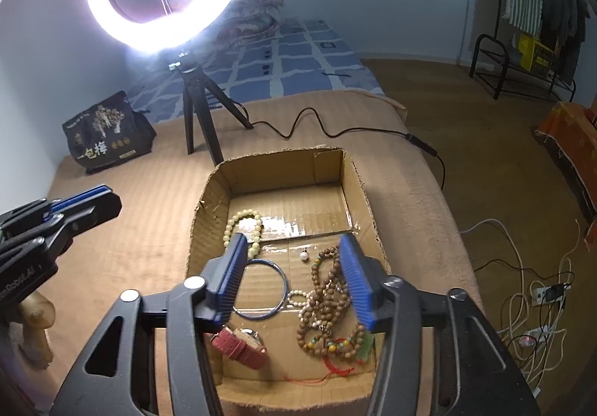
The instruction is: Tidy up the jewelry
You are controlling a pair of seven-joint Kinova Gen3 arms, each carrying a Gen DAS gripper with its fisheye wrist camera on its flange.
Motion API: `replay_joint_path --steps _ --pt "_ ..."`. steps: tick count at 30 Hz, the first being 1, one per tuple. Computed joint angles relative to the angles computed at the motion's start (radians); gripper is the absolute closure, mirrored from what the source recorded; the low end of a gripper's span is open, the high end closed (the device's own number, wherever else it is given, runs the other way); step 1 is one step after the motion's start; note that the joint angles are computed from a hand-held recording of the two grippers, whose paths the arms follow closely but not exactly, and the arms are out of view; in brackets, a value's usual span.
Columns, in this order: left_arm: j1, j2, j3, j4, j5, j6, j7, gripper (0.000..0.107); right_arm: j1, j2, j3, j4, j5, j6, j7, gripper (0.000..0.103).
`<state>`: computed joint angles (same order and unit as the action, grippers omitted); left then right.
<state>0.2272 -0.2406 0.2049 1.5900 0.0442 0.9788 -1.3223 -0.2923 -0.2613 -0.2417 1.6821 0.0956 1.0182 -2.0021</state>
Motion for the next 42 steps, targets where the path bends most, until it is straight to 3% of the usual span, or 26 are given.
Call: replay_joint_path --steps 1,2,6,16,19,29,33,37,42 --pt "-0.002 -0.016 0.002 0.005 -0.003 0.002 0.008 0.07 -0.001 -0.007 0.001 0.0 -0.003 0.003 0.0 0.051" --pt "-0.004 -0.029 0.002 0.01 -0.002 0.001 0.015 0.066 -0.001 -0.015 0.001 0.0 -0.007 0.007 -0.001 0.051" --pt "-0.012 -0.063 -0.006 0.004 0.013 0.031 0.025 0.064 0.007 -0.038 -0.02 -0.006 0.004 0.028 -0.016 0.051" --pt "-0.03 -0.152 0.008 0.006 0.019 0.098 0.034 0.052 0.007 -0.088 -0.08 -0.026 0.021 0.09 -0.038 0.035" --pt "-0.033 -0.179 -0.005 0.009 0.047 0.124 0.044 0.042 0.01 -0.105 -0.118 -0.035 0.04 0.117 -0.053 0.034" --pt "-0.074 -0.277 0.022 0.006 0.025 0.196 0.036 0.04 0.024 -0.144 -0.223 -0.061 0.091 0.187 -0.114 0.032" --pt "-0.099 -0.316 0.047 0.005 0.013 0.215 0.034 0.027 0.039 -0.163 -0.251 -0.067 0.099 0.204 -0.137 0.032" --pt "-0.122 -0.343 0.075 0.003 -0.004 0.241 0.022 0.027 0.063 -0.186 -0.29 -0.068 0.115 0.212 -0.155 0.023" --pt "-0.134 -0.367 0.085 0.009 0.0 0.268 0.009 0.026 0.093 -0.214 -0.333 -0.062 0.122 0.219 -0.159 0.023"
